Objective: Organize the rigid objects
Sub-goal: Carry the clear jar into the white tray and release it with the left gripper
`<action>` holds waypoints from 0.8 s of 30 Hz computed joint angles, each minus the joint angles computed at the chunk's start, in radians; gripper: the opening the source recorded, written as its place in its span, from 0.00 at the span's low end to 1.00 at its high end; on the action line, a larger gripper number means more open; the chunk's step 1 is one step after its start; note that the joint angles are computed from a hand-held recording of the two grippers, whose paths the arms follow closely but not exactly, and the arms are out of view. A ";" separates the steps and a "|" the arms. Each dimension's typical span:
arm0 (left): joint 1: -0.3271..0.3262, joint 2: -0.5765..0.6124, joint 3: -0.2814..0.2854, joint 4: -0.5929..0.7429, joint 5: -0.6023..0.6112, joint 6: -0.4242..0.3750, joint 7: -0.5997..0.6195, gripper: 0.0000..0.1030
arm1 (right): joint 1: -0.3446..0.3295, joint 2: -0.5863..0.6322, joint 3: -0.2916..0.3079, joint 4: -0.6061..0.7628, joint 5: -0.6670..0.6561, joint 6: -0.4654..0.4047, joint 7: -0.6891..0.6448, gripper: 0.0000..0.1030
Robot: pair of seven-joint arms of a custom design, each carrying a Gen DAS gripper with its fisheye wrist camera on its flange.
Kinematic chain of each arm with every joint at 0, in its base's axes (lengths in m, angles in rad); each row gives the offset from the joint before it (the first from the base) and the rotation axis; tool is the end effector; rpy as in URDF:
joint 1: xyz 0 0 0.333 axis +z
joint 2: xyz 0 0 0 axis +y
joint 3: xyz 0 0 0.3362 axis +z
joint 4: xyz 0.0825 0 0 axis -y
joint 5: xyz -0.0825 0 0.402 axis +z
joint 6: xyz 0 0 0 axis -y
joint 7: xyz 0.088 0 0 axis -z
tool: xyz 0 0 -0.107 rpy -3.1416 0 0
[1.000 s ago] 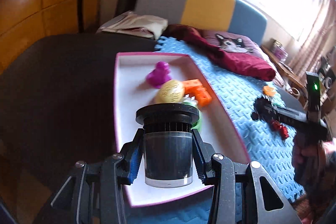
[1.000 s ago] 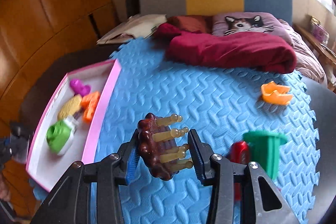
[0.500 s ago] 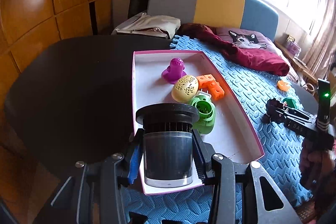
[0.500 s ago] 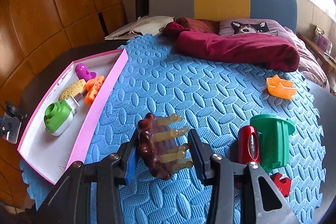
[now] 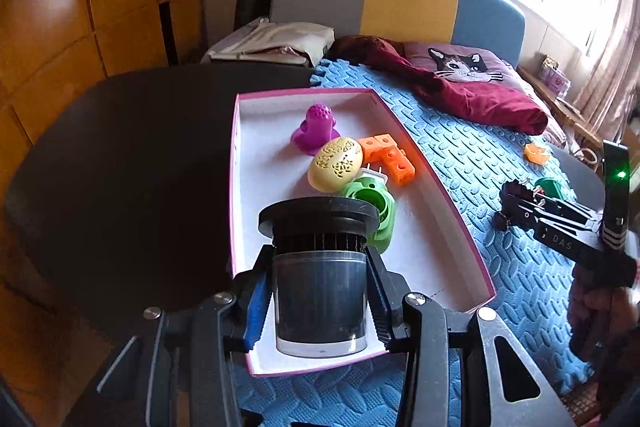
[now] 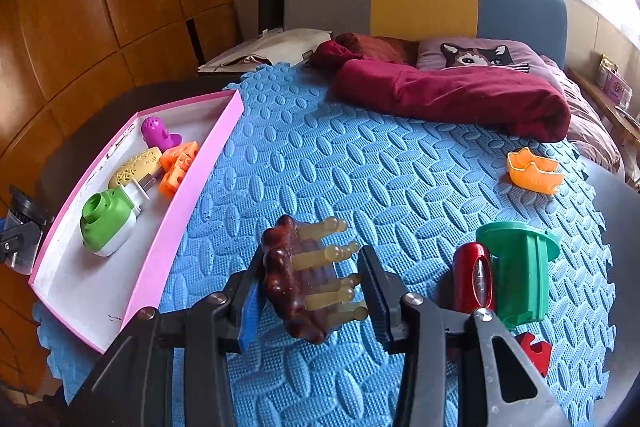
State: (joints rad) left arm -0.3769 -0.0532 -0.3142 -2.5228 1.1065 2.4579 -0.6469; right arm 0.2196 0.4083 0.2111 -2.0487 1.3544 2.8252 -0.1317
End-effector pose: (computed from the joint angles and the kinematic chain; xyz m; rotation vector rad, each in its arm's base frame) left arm 0.3590 -0.2967 0.3004 -2.2614 1.1541 -0.5416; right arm 0.5831 0.2091 0.2576 -2.2650 0.8580 -0.1933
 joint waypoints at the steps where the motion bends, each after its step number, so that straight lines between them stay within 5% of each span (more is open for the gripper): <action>1: 0.002 -0.002 0.003 -0.005 0.008 0.014 -0.014 0.42 | 0.000 0.001 0.000 0.000 0.001 0.002 0.000 0.43; 8: 0.075 -0.057 0.038 -0.055 0.189 0.174 -0.183 0.42 | 0.002 0.001 0.003 -0.001 0.019 0.014 -0.027 0.43; 24: 0.200 0.140 0.134 0.102 0.141 0.230 0.040 0.43 | 0.006 0.001 0.003 -0.001 0.032 0.021 -0.050 0.43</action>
